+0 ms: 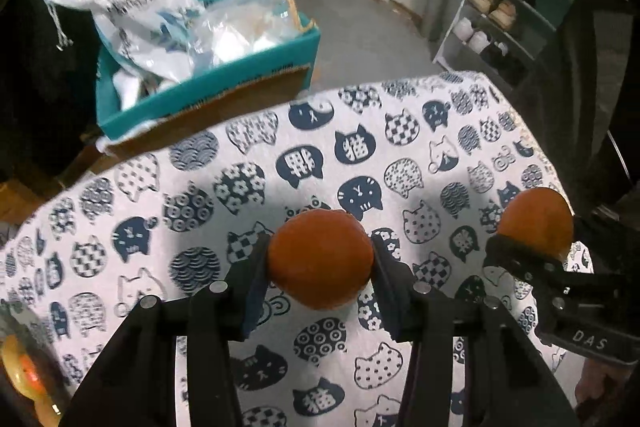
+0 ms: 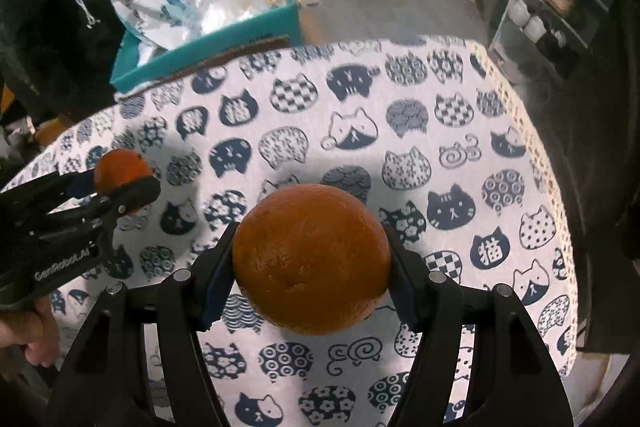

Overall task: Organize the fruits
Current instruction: 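Lift the tangerine with the left tool while the right tool carries the orange toward the bowl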

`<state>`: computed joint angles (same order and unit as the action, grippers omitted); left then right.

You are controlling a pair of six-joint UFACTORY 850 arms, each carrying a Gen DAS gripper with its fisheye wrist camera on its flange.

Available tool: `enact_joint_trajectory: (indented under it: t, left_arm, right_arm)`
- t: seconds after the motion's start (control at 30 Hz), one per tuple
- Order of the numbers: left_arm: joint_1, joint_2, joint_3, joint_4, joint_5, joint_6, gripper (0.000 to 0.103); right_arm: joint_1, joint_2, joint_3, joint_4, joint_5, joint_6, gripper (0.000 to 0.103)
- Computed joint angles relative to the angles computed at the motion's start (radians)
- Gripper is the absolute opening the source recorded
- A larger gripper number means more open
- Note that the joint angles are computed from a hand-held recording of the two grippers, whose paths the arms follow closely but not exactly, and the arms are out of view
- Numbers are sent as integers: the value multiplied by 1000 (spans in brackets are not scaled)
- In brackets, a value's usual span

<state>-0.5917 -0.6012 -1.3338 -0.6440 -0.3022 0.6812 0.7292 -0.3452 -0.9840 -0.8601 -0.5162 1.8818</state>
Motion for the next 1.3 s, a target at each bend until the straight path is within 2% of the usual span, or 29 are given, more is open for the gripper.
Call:
enact_joint_trajectory:
  t: [0.23,0.77,1.3]
  left_arm:
    - [11,94,70,-56,35,63,48]
    - [43,335,248,-321,83,347,48]
    - [100,524,361,-559,46,611,48]
  right_arm:
    - [38,33,-33,-55,-68,14,67]
    - [124,101,-87,-150,-186,48,67]
    - [204,111,-175,-208,-262,30,67]
